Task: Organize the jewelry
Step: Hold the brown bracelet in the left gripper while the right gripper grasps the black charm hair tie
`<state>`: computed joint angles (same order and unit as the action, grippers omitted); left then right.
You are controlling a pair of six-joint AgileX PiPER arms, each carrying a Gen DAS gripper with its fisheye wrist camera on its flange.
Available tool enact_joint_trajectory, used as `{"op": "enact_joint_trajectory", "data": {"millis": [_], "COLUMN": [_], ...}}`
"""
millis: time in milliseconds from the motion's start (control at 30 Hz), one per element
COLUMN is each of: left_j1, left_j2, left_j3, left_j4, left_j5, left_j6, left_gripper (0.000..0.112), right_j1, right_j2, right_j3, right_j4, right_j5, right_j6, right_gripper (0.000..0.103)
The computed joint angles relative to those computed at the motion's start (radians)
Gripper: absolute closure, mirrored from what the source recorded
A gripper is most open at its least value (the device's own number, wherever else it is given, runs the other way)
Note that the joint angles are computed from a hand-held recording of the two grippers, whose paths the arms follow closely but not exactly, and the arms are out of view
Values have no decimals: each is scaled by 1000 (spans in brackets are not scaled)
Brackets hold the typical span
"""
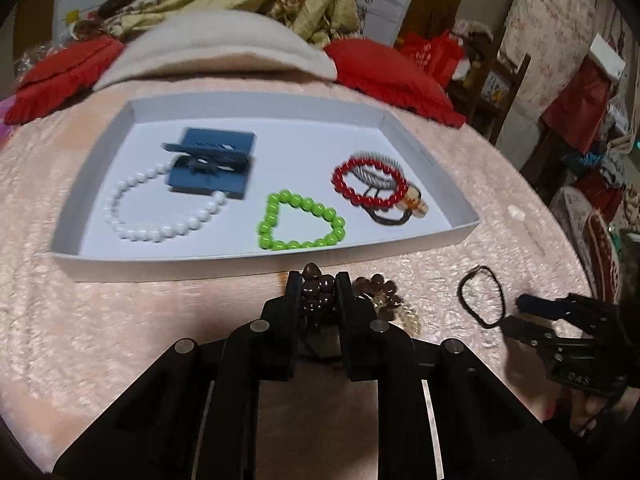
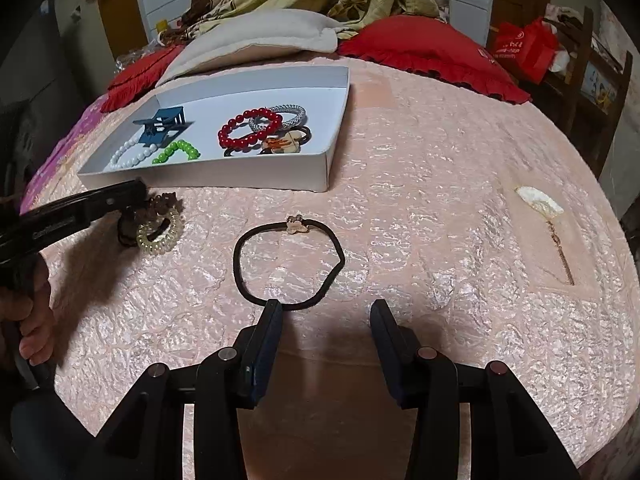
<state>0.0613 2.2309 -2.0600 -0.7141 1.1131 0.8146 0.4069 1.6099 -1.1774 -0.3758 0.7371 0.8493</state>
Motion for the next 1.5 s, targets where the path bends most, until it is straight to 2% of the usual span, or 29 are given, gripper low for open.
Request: {"op": "enact_joint_trajectory", "data": {"millis": [67,167,233,267,433,500,567,667,733,800,900,1067,1133,1200,1267,1367,1400,1433,1500], "left_j1": [34,84,109,123,158,170,172,172,174,174,173,170,170,170,170,169,170,170,169], "left_j2": [-9,-52,-77,-91,-90,-63,-67,-53,-52,-52,-55,-59,-57,-57,-57,-58,-57,-57,-58], "left_j3": [-2,61,114,149,225,201,212,191,190,191,192,198,196,196,197,197,196,196,198], "left_j4": [-36,-74,-77,-71,-40,-39,-45,-33,-36,-37,-37,-35,-35,-35,-35,-34,-35,-35,-34], "left_j5": [24,-13,-64,-108,-202,-178,-199,-175,-171,-168,-164,-170,-168,-168,-169,-169,-168,-167,-169], "left_j6": [9,44,74,90,79,46,38,19,21,25,30,35,34,34,35,36,35,34,35], "left_gripper": [97,97,97,97,97,97,97,97,97,97,97,97,97,97,97,97,97,97,97], "right_j1": [-12,-36,-39,-31,0,-4,-7,-40,-33,-30,-65,-73,-95,-120,-105,-89,-95,-94,-89], "right_j2": [-7,-21,-23,-21,-3,19,37,65,100,98,65,56,85,117,140,145,139,138,131], "right_j3": [7,24,27,23,7,-14,-28,-45,-74,-84,-52,-56,-83,-108,-128,-127,-119,-118,-106], "right_j4": [25,109,169,164,150,162,148,257,211,202,267,27,47,150,131,74,90,85,80], "right_j5": [-17,-67,-94,-93,-149,-172,-191,-225,-189,-171,-216,-212,-203,-198,-168,-164,-173,-169,-172], "right_j6": [-18,-88,-155,-159,-214,-255,-259,-347,-298,-296,-324,-115,-152,-249,-251,-219,-226,-225,-219], "right_gripper": [59,59,59,59,59,59,60,64,71,73,74,74,74,74,74,74,76,84,91]}}
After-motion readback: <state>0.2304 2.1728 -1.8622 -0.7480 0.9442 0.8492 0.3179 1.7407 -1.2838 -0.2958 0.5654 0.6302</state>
